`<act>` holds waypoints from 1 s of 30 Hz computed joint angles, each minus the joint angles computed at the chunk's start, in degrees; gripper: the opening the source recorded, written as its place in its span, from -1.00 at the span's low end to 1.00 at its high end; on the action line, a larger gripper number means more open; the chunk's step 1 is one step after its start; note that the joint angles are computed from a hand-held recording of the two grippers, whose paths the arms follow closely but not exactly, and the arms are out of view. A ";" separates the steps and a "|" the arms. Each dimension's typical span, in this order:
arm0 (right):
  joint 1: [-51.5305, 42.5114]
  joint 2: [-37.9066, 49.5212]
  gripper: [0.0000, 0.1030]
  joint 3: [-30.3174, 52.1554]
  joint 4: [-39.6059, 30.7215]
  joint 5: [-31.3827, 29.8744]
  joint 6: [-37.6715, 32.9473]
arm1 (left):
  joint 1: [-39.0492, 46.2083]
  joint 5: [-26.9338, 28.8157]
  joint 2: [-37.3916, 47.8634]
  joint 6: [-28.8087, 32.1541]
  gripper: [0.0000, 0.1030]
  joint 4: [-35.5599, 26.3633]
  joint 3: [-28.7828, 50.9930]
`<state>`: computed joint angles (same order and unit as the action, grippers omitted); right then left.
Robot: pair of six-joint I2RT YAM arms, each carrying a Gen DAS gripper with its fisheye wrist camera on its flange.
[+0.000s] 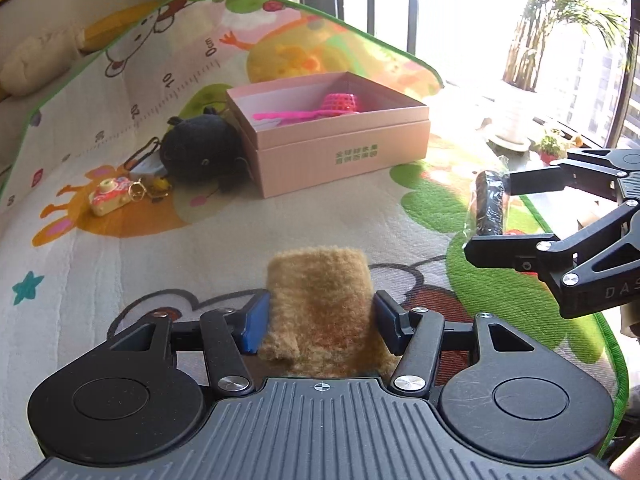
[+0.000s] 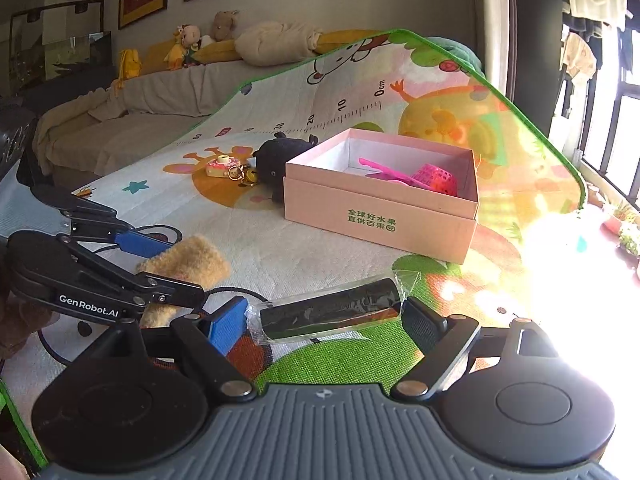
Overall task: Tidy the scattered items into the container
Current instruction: 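Carry the mitten and the tube over the pink box with both tools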
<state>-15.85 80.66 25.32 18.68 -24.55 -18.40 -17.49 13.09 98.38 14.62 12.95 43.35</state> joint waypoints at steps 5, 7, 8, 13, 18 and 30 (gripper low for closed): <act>-2.25 -1.89 0.64 -1.09 -0.24 -1.34 -0.92 | -1.97 -0.17 -1.75 0.22 0.18 0.12 -0.22; -3.09 -2.43 0.64 -1.13 -0.52 -1.82 -0.91 | -2.18 -0.09 -1.78 0.23 0.18 -0.44 0.87; -3.46 -2.70 0.64 -1.11 -0.74 -2.06 -0.91 | -2.21 0.08 -1.53 0.42 0.18 -0.57 1.64; -5.33 -2.52 0.64 -0.69 -1.06 -3.44 -2.58 | -2.23 0.55 1.13 0.07 0.18 -0.85 6.78; -4.50 -0.70 0.63 1.45 -0.78 -1.74 -2.21 | -1.10 2.62 4.69 -0.25 0.18 -2.71 15.55; 0.05 17.97 0.63 27.22 5.96 5.15 1.05 | 0.25 5.97 29.32 -10.23 0.22 -10.04 54.25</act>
<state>-15.80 98.63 52.55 24.64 -19.40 -17.35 -17.23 19.05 127.70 4.39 2.91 97.60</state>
